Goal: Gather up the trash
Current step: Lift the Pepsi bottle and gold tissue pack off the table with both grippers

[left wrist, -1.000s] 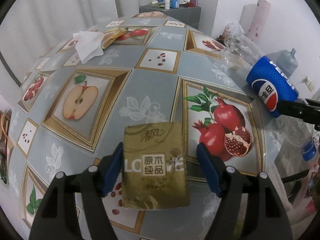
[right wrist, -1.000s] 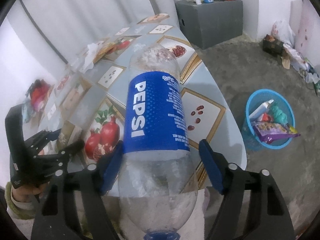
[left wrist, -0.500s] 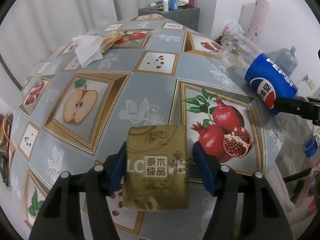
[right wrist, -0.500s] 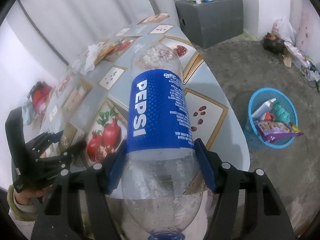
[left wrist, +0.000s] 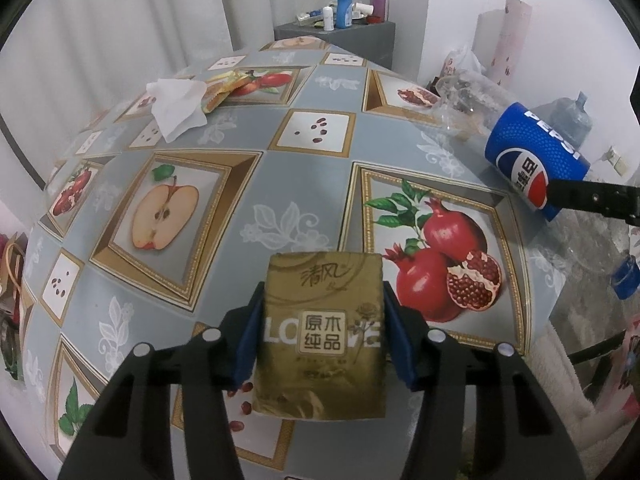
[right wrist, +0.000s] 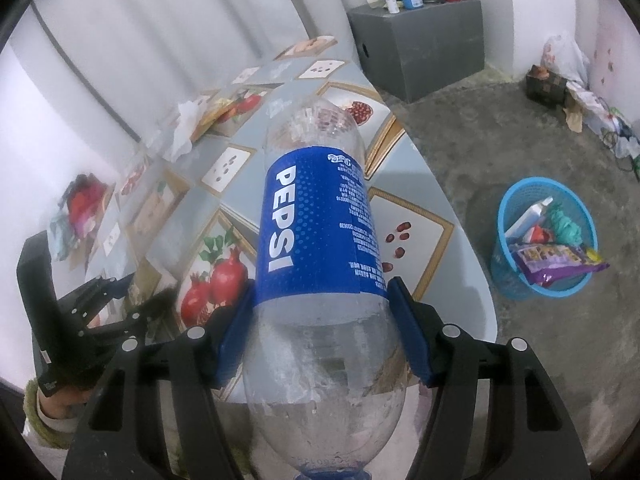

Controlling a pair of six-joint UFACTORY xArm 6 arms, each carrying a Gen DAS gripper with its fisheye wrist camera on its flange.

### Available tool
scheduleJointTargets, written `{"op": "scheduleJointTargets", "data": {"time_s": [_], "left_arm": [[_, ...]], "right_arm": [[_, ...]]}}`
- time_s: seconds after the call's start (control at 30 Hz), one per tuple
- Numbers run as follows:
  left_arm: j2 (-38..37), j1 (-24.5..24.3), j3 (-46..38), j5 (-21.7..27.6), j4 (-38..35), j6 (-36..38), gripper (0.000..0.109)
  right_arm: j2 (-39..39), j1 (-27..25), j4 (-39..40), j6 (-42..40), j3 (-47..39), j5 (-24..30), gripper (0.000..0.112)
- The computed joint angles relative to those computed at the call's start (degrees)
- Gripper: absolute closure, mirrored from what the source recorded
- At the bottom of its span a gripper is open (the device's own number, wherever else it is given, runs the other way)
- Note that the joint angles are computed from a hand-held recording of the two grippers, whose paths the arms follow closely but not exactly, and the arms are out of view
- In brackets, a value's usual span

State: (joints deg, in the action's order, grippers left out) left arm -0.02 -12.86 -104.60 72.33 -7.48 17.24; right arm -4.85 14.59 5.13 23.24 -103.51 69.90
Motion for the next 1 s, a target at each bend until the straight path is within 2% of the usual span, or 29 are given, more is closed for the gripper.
{"op": "scheduleJointTargets", "data": {"time_s": [0.37, 0.73, 1.0], "left_arm": [[-1.56, 1.13, 1.40, -3.00, -0.26, -0.32, 0.056], [-2.02, 2.69, 0.29, -3.89, -4.32, -0.30, 0.056], [-0.08, 1.63, -5.07, -2.42, -7.23, 1.71, 0.056]], "right_arm": [[0.08, 0.51, -0.04, 0.09, -0.55, -1.34, 0.051], [-0.05, 1.21, -0.74, 0.06, -1.17, -2.26, 0.051], [-5.16, -2.50, -2.84, 0.99, 2.56, -7.02, 0.051]]}}
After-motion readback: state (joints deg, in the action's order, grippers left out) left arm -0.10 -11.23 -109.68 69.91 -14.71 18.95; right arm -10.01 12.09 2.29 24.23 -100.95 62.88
